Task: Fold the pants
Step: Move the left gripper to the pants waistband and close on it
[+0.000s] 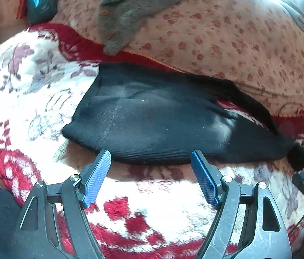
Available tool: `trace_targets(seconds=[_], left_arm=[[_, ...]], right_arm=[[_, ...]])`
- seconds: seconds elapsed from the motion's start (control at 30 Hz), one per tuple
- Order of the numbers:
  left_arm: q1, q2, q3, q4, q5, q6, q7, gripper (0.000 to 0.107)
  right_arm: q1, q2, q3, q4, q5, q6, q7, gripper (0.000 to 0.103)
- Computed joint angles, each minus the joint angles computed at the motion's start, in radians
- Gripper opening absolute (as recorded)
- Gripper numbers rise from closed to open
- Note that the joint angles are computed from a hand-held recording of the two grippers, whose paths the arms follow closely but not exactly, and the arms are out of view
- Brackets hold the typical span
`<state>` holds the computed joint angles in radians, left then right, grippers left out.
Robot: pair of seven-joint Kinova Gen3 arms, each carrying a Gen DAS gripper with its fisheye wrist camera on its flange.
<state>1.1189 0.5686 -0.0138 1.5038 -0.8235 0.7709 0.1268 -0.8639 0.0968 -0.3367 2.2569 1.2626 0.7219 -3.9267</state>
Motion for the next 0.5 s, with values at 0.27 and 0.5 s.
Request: trace_targets(seconds=[0.27,0.5], left_arm=[[-0.061,-0.040,-0.022,0.109,0.050,-0.147,0.125,0.078],[-0.070,-0.013,-0.062,0.091,0.091,-0.205,0.127,0.078]], right_arm=[[0.030,-0.041,0.000,0.098,0.052,-0.048,-0.171,0.077],[0.067,-0.054,-0.003,0.136,0.067,-0.072,-0.228,0.077]])
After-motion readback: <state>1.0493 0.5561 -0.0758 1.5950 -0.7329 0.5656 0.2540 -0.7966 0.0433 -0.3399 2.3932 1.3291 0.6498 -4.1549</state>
